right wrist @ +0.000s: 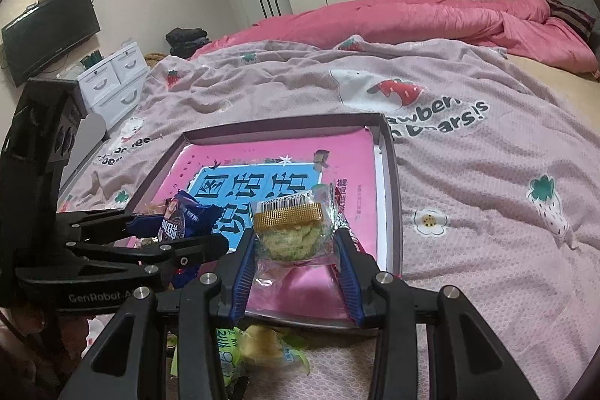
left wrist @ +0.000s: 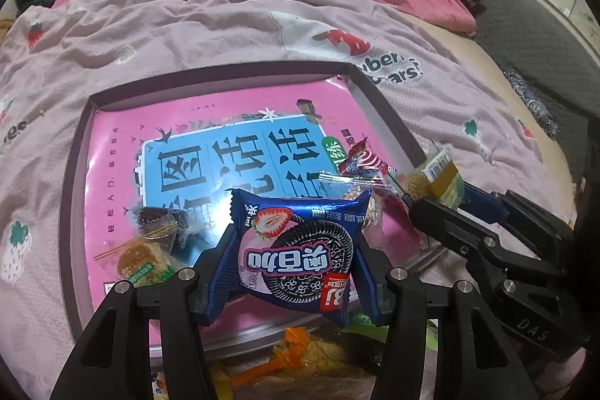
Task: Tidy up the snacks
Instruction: 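Carry the blue packet and green cake over the tray with both tools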
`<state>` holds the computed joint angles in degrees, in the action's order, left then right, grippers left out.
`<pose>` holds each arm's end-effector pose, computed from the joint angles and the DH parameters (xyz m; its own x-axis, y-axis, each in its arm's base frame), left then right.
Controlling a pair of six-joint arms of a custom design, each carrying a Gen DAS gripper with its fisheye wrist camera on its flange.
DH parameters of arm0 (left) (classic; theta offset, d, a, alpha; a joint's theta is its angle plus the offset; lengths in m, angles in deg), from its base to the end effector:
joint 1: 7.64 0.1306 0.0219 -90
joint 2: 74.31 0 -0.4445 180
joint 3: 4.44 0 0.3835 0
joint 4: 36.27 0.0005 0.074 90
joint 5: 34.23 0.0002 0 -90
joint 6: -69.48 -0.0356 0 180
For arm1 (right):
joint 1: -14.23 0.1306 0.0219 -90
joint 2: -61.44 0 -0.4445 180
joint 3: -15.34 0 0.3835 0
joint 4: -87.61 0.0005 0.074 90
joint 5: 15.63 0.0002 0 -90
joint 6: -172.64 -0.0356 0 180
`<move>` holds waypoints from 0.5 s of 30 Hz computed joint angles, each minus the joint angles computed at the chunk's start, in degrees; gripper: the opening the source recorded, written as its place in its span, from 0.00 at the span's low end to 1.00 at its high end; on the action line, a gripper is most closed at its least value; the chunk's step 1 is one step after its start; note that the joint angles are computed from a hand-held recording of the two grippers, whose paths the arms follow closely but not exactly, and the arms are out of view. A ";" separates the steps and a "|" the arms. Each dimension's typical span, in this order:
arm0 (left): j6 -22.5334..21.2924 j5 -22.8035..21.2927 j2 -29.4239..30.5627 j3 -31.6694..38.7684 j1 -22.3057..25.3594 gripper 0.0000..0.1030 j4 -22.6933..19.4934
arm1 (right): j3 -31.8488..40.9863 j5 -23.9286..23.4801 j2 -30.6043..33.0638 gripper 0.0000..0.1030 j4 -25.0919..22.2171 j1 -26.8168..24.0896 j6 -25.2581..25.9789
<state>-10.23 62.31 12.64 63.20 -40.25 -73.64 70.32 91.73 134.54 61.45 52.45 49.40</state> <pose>0.3514 -0.2302 0.3562 -0.7976 0.2996 -0.5235 0.4529 0.8707 -0.1918 0.2695 0.1981 0.3611 -0.6904 0.1222 -0.7130 -0.0529 0.9745 0.2182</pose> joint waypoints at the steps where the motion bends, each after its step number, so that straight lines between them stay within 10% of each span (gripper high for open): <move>1: 0.08 0.11 0.16 0.06 0.04 0.56 -0.08 | 0.05 0.00 0.09 0.40 -0.07 -0.01 0.11; 15: -0.43 -0.89 0.88 0.21 -0.13 0.56 -0.45 | 0.56 -2.08 1.84 0.40 -1.41 -0.44 0.59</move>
